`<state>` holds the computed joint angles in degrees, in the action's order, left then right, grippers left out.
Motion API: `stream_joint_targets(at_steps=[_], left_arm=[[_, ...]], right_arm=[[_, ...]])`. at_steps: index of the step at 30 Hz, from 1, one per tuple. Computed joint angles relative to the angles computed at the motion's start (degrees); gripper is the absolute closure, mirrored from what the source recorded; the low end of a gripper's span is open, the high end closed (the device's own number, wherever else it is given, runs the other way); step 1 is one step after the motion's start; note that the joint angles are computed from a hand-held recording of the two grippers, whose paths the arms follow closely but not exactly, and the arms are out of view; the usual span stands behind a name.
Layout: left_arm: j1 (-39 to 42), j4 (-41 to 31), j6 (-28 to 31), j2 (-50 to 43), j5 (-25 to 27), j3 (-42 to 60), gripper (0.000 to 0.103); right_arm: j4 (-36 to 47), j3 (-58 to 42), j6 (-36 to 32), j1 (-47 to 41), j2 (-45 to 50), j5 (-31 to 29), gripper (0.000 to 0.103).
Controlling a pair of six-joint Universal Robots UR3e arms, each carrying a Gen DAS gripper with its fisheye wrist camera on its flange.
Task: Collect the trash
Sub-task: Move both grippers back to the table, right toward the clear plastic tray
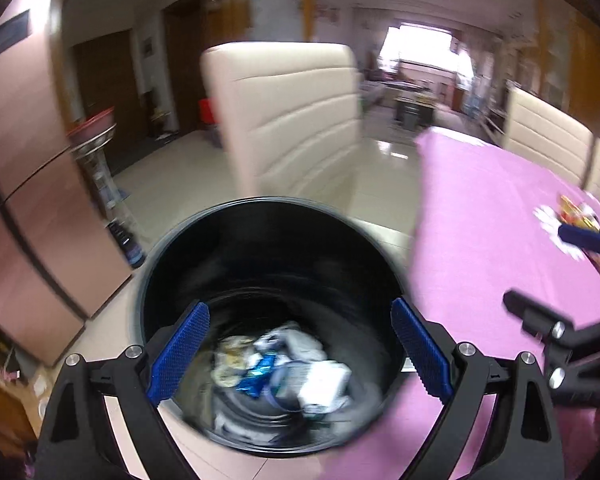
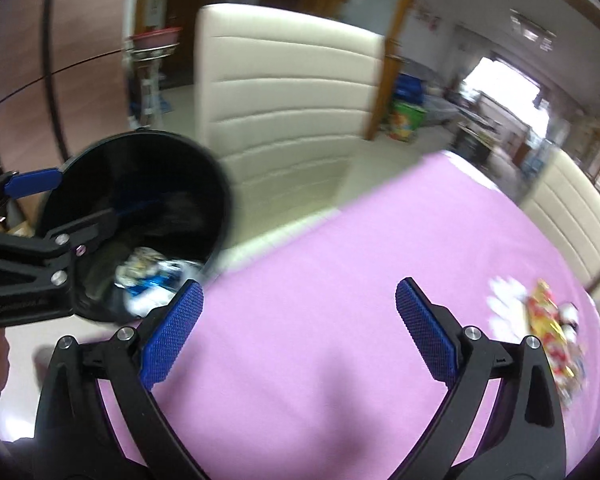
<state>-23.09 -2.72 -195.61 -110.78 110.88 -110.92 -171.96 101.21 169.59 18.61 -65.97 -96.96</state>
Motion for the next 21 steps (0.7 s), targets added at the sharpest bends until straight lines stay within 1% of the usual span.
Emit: stream_joint_targets(at_steps=[1,4,6,8,10,12,13,16,19,21], left_arm=[[-2.0,-0.6,0.1,-1.6,0.7,2.3,0.013],[-8.1,-2.9,0.9,-6.9,3.0,11.1,0.013],[-11.5,-5.0,1.6,-10.3,2.6,17.3,0.013],[-14.3,-8.2,2.1,-13.6,1.8,24.0,0.013],[-17.0,-12.4,2.9,-17.4,0.9,32.0,0.013],[-19.7,-17.1,3.5,-21.8,0.3,41.0,0.013],[-20.7,-19.1,3.8,-23.6,0.1,44.6,0.013],[-23.4,-24.8,4.4,-28.7,-1.0,55.2,0.013],[-25.4,-31.2,4.7,-34.4,-2.1,66.7,0.013],[-26.3,-36.0,4.6,-38.7,-2.5,75.5,0.013]], right_arm=[[-1.4,2.6,-0.5,-2.1,-1.6,0.0,0.008],[-7.2,15.1,-2.3,-10.7,-10.3,0.2,0.008],[-9.4,21.3,-3.6,-17.2,-15.1,1.4,0.008],[-10.1,27.0,-5.3,-25.2,-20.1,4.1,0.008],[-11.0,30.4,-6.8,-31.5,-22.8,6.2,0.008],[-12.0,34.4,-9.9,-40.0,-25.6,9.1,0.009],[-12.2,35.5,-11.6,-43.2,-26.3,10.1,0.009],[-12.5,35.4,-16.2,-52.0,-23.5,11.1,0.012],[-9.2,32.1,-18.4,-57.1,-19.0,11.4,0.019],[-7.7,30.7,-19.6,-60.0,-16.9,12.1,0.025]])
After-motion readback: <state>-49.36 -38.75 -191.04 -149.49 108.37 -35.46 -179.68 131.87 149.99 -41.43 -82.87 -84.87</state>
